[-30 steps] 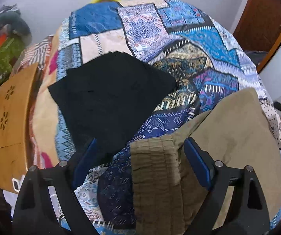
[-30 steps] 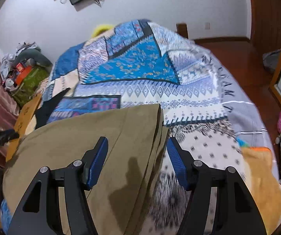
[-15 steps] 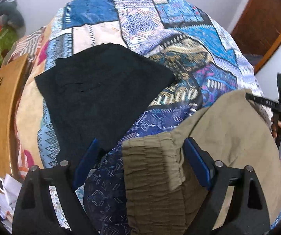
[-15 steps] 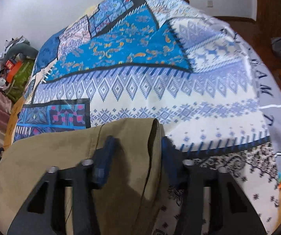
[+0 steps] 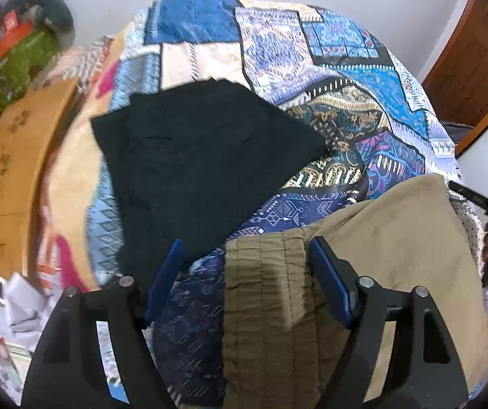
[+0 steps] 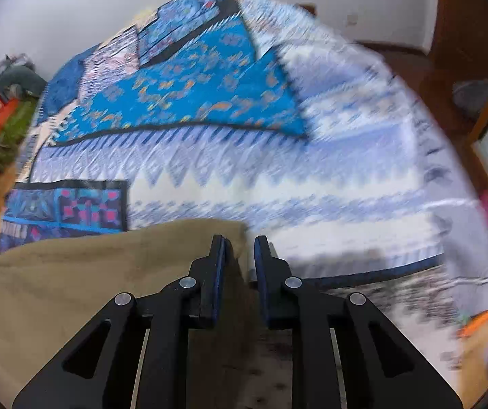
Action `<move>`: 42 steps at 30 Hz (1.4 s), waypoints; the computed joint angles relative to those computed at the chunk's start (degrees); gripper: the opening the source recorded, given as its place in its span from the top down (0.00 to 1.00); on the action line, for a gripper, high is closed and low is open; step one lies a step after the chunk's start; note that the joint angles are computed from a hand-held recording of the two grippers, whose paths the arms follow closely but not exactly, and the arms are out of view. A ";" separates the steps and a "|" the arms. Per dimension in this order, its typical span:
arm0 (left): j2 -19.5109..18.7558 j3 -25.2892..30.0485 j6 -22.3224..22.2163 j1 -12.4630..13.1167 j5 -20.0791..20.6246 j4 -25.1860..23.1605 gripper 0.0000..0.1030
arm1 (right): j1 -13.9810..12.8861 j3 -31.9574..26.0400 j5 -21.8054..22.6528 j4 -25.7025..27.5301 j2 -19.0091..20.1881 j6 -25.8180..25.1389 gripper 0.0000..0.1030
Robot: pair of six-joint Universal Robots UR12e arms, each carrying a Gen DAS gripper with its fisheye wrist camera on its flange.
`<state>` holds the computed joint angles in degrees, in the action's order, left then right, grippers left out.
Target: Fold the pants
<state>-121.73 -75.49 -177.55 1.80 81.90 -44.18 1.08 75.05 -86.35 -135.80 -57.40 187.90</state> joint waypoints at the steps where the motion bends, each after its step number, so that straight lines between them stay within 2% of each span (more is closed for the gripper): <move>1: 0.56 -0.78 0.27 -0.06 0.61 1.76 0.25 | -0.09 0.28 -0.58 -0.04 -0.64 -0.91 0.85; 3: 1.90 -2.37 3.02 -0.28 1.55 5.60 0.18 | -0.39 1.26 0.31 -0.89 -2.14 -1.80 0.85; 6: 2.93 -2.87 5.29 -0.80 2.93 7.32 0.15 | -0.61 3.34 3.94 -3.73 -4.96 -3.90 0.81; 8: 3.18 -2.33 6.05 -0.99 2.31 6.47 0.15 | -0.24 3.81 6.50 -5.23 -6.02 -4.21 0.66; 10: 3.43 -1.84 6.26 -1.05 0.40 5.34 0.15 | 0.24 4.55 9.27 -7.29 -6.99 -4.55 0.42; 11: 3.46 -1.53 6.17 -1.08 -0.56 4.70 0.14 | 0.72 4.79 10.18 -8.19 -7.41 -4.96 0.38; 13: 3.46 -1.08 6.32 -1.28 -2.06 3.49 0.12 | 1.73 4.87 12.25 -8.76 -7.88 -6.08 0.23; 16: 3.17 -0.81 7.08 -2.09 -1.69 3.52 0.11 | 3.24 4.41 15.44 -7.43 -7.79 -7.74 0.20; 20: 2.41 -0.57 8.98 -3.17 0.28 2.91 0.11 | 4.72 2.40 20.12 -1.75 -6.12 -10.71 0.20; 22: 1.86 -0.20 9.88 -3.43 0.50 0.84 0.11 | 5.47 1.90 19.96 0.37 -5.26 -12.04 0.20; 26: 1.11 0.21 12.41 -4.01 2.04 -4.33 0.11 | 6.63 0.12 18.15 9.29 -3.92 -16.10 0.20; 27: 1.01 -0.06 13.08 -4.25 3.09 -5.04 0.10 | 6.63 -0.24 18.29 11.14 -3.78 -16.66 0.20; 28: 1.31 -0.97 13.23 -4.33 3.30 -3.69 0.10 | 6.62 -0.52 18.11 13.05 -3.75 -17.56 0.20; 29: 1.87 -2.31 13.29 -4.37 3.82 -1.15 0.09 | 6.58 -0.37 17.79 13.40 -3.93 -18.10 0.20; 32: 2.79 -3.75 14.89 -4.65 5.75 0.63 0.09 | 6.34 1.39 17.33 13.28 -5.39 -18.41 0.20; 38: 4.80 -6.60 14.67 -4.27 5.95 2.50 0.09 | 5.86 6.71 15.46 10.03 -9.07 -17.31 0.19; 42: 6.55 -9.11 13.98 -3.77 5.40 3.37 0.09 | 5.78 11.46 12.96 4.57 -11.87 -14.46 0.18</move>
<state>-115.18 -84.60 -163.57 -1.96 87.30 -40.80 6.86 86.51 -73.39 -131.23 -69.27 173.45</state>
